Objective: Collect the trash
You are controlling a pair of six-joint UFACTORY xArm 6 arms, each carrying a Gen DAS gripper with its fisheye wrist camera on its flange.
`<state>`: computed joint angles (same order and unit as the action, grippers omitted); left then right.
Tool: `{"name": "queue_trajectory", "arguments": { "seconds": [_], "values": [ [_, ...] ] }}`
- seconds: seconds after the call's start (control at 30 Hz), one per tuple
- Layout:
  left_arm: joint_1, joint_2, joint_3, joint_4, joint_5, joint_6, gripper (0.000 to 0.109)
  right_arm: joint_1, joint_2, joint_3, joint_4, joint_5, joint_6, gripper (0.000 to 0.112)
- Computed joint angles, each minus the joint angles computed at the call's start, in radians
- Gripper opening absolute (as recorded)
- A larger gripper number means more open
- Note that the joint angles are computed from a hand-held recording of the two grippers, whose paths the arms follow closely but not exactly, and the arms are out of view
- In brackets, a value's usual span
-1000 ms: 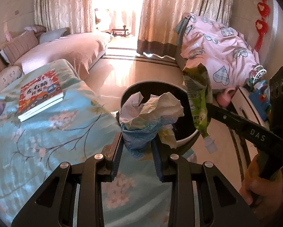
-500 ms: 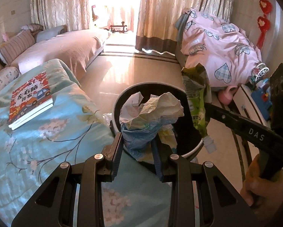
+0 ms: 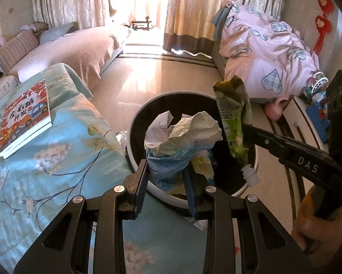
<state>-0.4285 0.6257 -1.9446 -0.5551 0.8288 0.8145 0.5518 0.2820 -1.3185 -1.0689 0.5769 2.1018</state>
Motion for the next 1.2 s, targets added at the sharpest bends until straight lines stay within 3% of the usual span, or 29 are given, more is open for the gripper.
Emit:
{"name": "queue_trajectory", "arguments": {
  "seconds": [0.27, 0.33, 0.4, 0.43, 0.5, 0.53, 0.7, 0.93, 1.2],
  "values": [
    [-0.008, 0.045, -0.064, 0.052, 0.033, -0.053, 0.035, -0.018, 0.022, -0.019, 0.061, -0.013, -0.056, 0.005],
    [-0.008, 0.06, -0.09, 0.075, 0.055, -0.086, 0.04, -0.02, 0.028, -0.023, 0.086, -0.014, -0.08, 0.006],
    [-0.003, 0.059, -0.095, 0.07, 0.069, -0.098, 0.055, -0.016, 0.043, -0.046, 0.116, 0.004, -0.121, 0.011],
    [-0.001, 0.052, -0.085, 0.062, 0.062, -0.094, 0.058, -0.012, 0.046, -0.053, 0.118, 0.013, -0.126, 0.011],
    [0.005, 0.029, -0.055, 0.031, 0.049, -0.068, 0.06, -0.013, 0.043, -0.05, 0.096, 0.0, -0.101, 0.021],
    [0.01, 0.012, -0.035, 0.017, 0.047, -0.054, 0.06, -0.01, 0.037, -0.045, 0.071, -0.001, -0.071, 0.032],
    [0.038, -0.074, 0.085, -0.05, 0.003, 0.001, 0.06, 0.023, 0.004, -0.03, -0.03, 0.035, 0.041, 0.043],
    [0.118, -0.227, 0.302, -0.198, -0.041, 0.098, 0.062, 0.123, -0.001, -0.074, -0.13, 0.141, 0.145, 0.091],
    [0.24, -0.426, 0.602, -0.41, -0.111, 0.309, 0.074, 0.285, 0.098, -0.228, -0.155, 0.32, 0.143, 0.102]
  ]
}}
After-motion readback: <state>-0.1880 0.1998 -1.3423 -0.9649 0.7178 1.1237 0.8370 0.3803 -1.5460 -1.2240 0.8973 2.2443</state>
